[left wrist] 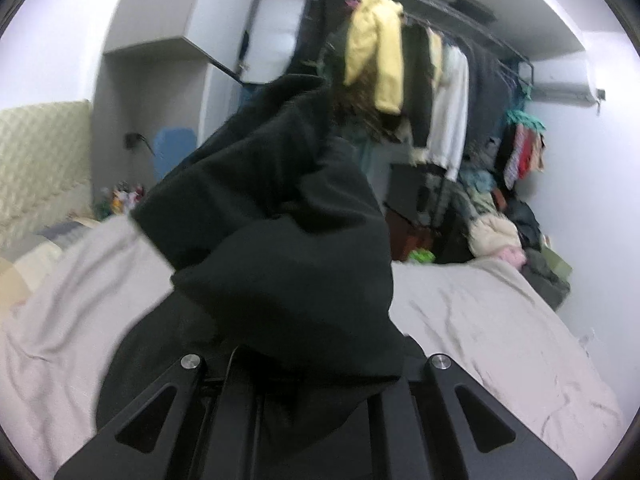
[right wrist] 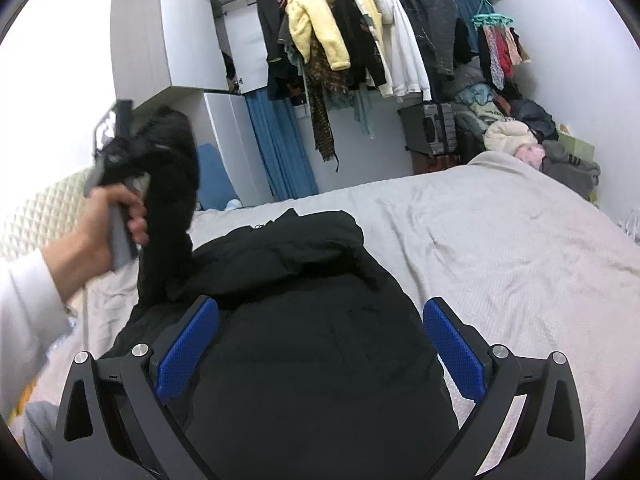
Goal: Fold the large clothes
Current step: 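Lift the sleeve with the left tool and fold it across the jacket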
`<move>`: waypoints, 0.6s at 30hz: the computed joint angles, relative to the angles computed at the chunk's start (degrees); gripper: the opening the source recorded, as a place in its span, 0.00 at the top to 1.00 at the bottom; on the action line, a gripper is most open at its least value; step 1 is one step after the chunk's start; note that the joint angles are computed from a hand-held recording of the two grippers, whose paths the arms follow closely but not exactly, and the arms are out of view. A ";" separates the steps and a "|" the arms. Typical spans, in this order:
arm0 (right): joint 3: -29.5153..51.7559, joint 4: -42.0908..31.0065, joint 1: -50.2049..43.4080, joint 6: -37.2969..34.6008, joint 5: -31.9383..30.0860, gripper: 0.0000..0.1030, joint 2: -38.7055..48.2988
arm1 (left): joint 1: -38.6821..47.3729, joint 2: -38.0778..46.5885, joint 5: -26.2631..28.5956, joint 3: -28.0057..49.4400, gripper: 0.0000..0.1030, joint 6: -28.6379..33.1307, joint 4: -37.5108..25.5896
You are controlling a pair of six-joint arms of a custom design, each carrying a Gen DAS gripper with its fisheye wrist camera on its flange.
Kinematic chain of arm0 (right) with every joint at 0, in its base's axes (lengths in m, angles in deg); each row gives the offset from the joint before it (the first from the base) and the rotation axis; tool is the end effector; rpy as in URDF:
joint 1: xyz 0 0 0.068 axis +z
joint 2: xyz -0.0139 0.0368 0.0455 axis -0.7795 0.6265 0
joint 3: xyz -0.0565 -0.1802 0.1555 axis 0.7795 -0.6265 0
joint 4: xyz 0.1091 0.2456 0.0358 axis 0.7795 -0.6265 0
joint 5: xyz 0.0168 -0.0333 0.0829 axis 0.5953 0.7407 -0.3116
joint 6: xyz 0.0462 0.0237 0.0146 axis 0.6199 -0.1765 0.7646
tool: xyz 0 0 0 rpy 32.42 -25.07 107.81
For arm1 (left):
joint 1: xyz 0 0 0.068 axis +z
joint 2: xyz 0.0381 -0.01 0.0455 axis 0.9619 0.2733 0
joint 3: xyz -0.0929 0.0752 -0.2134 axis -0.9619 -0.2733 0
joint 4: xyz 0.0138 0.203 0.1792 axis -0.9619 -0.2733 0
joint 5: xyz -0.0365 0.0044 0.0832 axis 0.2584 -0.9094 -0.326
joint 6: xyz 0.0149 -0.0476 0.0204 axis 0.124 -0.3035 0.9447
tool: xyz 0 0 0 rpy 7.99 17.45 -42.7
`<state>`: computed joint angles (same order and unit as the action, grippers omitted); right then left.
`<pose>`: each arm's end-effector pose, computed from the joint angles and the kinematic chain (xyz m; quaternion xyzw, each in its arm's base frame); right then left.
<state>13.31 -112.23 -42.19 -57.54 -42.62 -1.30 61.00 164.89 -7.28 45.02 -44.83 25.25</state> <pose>0.1787 0.0321 0.3176 -0.0033 0.8462 0.1440 0.5130 0.4001 -0.0875 0.3781 -0.0580 0.8334 -0.0662 0.5456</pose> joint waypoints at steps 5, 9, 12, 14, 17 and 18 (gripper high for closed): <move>-1.69 1.60 -3.96 -0.49 -4.48 0.00 -0.09 | -4.18 6.57 -0.05 -1.73 0.90 -2.83 4.67; -3.18 2.96 -5.63 -0.66 -6.51 0.00 -0.50 | -6.75 13.92 0.61 0.54 0.91 -3.52 4.86; -4.07 3.82 -6.74 -1.10 -7.85 0.00 -0.76 | -7.25 18.86 2.08 2.33 0.91 -4.17 3.51; -4.56 4.30 -7.34 -1.16 -8.32 0.00 -0.79 | -7.25 21.92 3.77 4.18 0.91 -4.89 2.35; -4.94 4.86 -7.46 -1.10 -8.72 0.00 -0.76 | -7.87 22.15 3.00 2.39 0.91 -3.69 4.29; -4.90 5.05 -7.68 -0.98 -9.15 0.00 -0.58 | -7.97 21.84 2.85 1.61 0.91 -3.70 4.90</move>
